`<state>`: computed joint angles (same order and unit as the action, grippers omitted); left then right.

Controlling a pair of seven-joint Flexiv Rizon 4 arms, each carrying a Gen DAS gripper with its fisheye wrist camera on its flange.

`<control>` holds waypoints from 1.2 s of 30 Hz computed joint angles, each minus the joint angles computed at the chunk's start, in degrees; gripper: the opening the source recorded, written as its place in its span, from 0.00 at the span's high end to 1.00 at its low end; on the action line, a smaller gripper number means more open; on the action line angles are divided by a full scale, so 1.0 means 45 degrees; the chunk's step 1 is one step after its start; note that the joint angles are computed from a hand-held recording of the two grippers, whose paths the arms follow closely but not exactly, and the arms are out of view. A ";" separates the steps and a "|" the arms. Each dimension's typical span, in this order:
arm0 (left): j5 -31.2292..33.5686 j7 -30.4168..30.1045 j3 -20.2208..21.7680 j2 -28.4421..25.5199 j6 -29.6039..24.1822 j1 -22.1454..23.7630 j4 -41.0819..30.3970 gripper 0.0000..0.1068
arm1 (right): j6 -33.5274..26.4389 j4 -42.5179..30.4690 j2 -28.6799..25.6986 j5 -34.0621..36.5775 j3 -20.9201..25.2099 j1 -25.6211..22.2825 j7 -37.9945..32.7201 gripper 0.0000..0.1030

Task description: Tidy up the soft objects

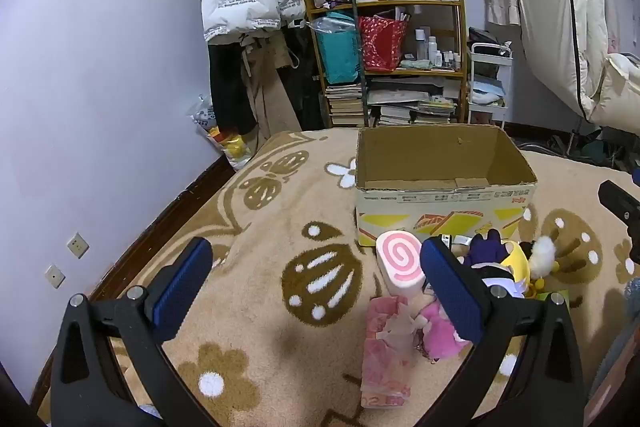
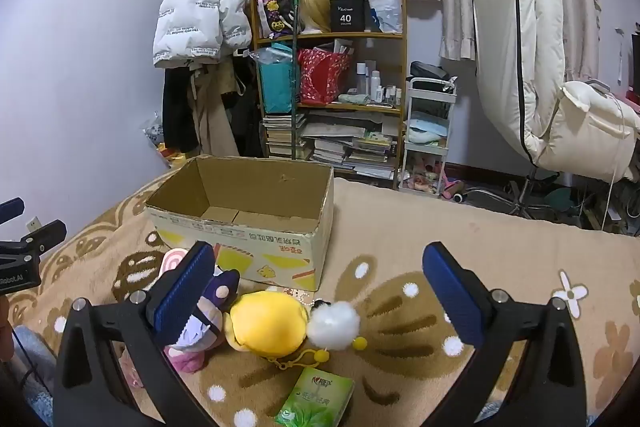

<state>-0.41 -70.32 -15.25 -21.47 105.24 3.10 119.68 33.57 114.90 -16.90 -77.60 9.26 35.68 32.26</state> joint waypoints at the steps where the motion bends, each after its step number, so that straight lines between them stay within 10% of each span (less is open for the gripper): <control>1: 0.0012 0.0006 -0.0015 0.0004 -0.0009 0.0012 -0.0003 0.04 | 0.0012 -0.0008 -0.0002 0.0044 0.0008 -0.0003 -0.0002 0.00; 36: 0.0099 0.0085 -0.0075 0.0097 -0.0011 0.0043 0.0032 0.04 | 0.0153 0.0014 0.0006 -0.0033 -0.0004 -0.0039 0.0107 0.00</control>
<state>0.03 -69.94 -15.58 -21.04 105.19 3.29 119.83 34.26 114.96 -16.87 -77.75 9.24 35.51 32.75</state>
